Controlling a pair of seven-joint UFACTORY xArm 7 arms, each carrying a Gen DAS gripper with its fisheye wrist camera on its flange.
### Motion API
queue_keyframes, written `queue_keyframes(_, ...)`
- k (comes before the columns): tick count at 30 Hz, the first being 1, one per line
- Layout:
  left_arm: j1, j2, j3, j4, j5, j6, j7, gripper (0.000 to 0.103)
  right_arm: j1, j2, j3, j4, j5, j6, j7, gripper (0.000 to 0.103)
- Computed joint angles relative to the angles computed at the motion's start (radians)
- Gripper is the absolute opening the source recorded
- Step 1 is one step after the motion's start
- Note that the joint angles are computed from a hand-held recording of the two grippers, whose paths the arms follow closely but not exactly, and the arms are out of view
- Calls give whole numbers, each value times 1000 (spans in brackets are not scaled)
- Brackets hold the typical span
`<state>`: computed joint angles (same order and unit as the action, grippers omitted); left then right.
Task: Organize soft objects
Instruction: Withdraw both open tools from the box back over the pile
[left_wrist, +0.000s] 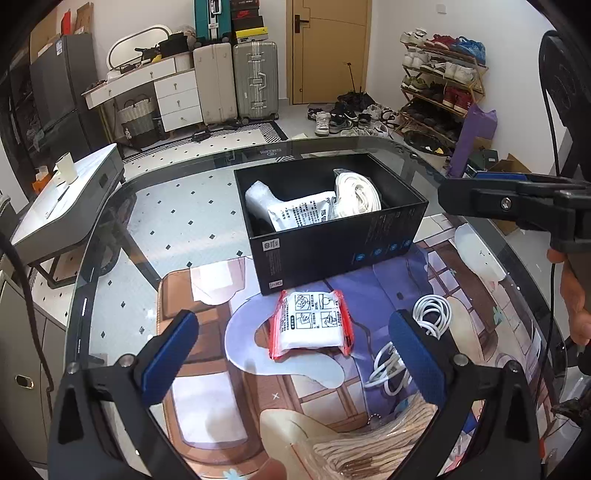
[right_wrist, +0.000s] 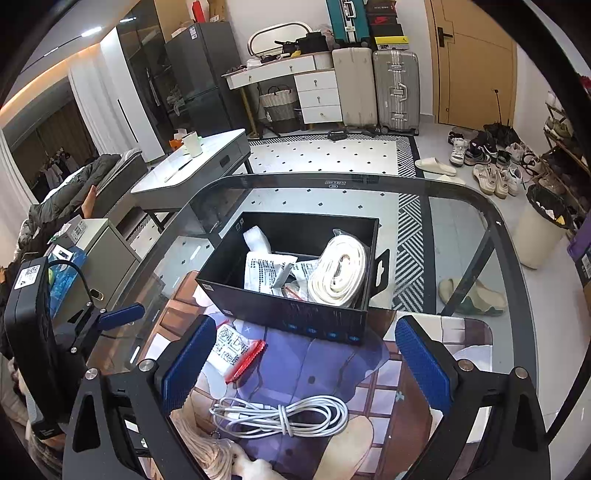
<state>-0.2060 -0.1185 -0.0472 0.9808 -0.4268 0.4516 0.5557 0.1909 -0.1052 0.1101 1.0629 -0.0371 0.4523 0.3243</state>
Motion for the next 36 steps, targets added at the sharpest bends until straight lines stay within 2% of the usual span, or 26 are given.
queue_keyframes(3, -1, -16, 10, -11, -35, 13, 24, 103, 2, -14, 2, -19, -2, 2, 3, 99)
queue_keyframes(17, -22, -70, 13, -89, 7, 5, 62, 103, 15, -30, -2, -94, 46, -1, -70, 99)
queue_keyframes(20, -25, -76, 9, -102, 28, 3, 60, 103, 20, -39, -6, -113, 63, -13, -106, 99)
queue_keyframes(23, -39, -87, 22, -113, 5, 12, 96, 103, 26, -50, -13, -139, 88, -35, -159, 99)
queue_keyframes(27, -51, -107, 36, -127, -32, 33, 149, 103, 1, -75, 7, -187, -3, -96, -158, 99)
queue_keyframes(36, -58, -127, 50, -145, -68, 70, 226, 103, 28, -79, -22, -216, 40, -119, -347, 99)
